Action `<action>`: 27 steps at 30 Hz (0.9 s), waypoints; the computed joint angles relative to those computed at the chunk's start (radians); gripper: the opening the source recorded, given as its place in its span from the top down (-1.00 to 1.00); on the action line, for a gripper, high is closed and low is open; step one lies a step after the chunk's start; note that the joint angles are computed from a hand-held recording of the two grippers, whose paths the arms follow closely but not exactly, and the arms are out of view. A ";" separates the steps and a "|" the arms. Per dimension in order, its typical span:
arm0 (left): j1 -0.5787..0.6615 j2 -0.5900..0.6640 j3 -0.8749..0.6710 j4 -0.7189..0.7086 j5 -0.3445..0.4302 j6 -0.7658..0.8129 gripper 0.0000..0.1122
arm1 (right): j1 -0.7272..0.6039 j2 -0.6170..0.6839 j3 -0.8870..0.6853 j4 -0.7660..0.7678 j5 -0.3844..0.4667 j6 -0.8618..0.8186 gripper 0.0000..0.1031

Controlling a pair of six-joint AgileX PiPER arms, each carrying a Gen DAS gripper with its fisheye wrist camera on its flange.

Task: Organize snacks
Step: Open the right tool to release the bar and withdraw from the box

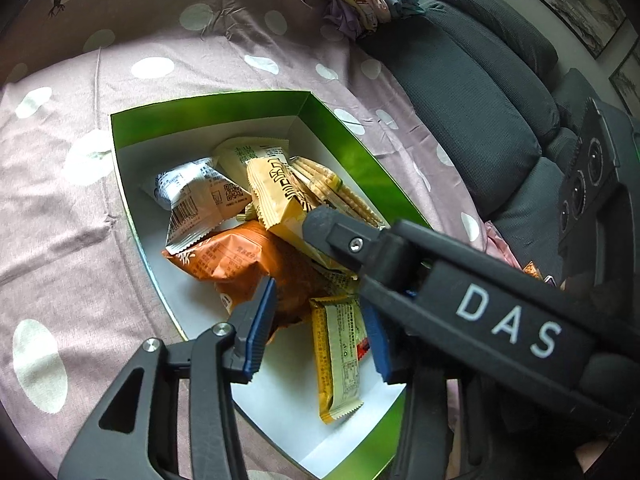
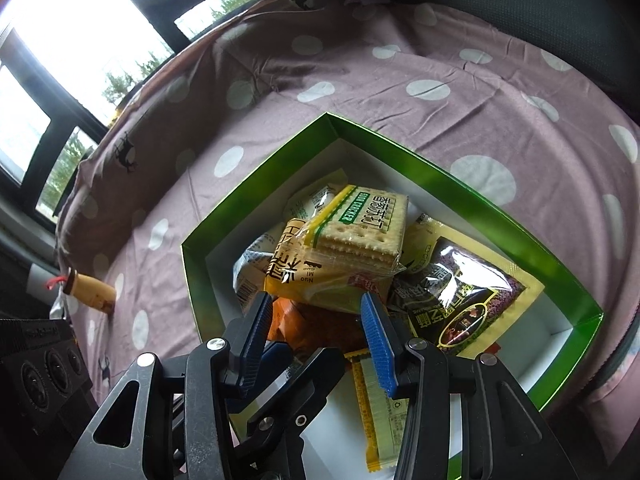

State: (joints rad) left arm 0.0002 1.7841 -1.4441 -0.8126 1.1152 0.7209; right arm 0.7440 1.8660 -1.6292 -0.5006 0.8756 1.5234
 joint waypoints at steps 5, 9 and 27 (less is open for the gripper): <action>-0.002 -0.056 0.049 0.019 -0.067 0.011 -0.25 | 0.023 -0.014 0.001 -0.053 0.038 0.042 0.08; 0.008 -0.087 0.062 0.032 -0.088 0.006 -0.52 | 0.056 -0.033 0.000 -0.120 0.071 0.075 0.08; 0.146 -0.306 0.179 -0.007 -0.175 0.105 -0.83 | 0.204 -0.088 -0.026 -0.349 0.320 0.203 -0.38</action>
State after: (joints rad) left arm 0.1459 1.4784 -1.2649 -0.8193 0.9407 0.8258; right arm 0.9481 1.7779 -1.6548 -0.8500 1.1959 1.7260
